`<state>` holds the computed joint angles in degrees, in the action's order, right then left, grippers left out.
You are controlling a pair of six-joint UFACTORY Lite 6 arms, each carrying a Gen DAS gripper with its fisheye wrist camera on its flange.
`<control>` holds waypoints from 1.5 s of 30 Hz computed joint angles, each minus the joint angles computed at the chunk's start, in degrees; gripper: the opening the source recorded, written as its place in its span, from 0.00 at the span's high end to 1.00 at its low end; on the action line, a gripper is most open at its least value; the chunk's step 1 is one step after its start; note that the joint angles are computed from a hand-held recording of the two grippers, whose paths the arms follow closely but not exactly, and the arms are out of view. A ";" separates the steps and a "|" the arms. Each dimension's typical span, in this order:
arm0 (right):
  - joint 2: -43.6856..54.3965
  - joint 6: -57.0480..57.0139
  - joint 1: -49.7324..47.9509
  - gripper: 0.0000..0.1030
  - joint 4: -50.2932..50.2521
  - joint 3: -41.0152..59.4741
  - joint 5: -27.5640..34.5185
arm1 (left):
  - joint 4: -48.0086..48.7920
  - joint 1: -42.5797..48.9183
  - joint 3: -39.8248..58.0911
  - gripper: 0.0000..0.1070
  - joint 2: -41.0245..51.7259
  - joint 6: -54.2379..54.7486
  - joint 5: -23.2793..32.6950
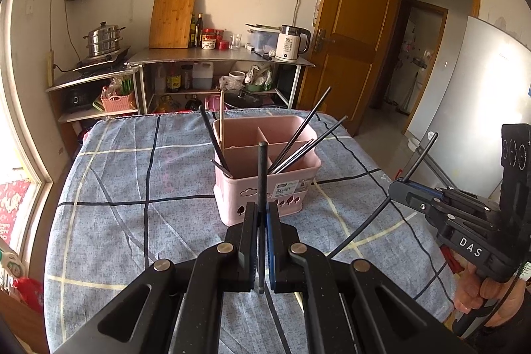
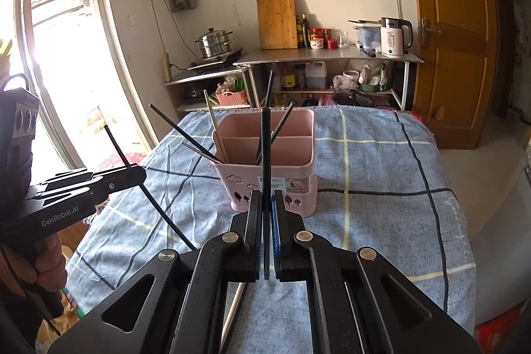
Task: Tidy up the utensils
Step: 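Lift and carry the black chopsticks toward the pink basket with both tools, then lower both black chopsticks into the pink basket and open both tools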
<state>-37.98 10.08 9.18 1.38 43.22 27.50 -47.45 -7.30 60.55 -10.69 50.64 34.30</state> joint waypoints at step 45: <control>32.40 -4.75 0.06 0.95 3.50 26.45 -11.12 | 12.73 -4.30 48.08 0.96 38.09 -15.89 2.29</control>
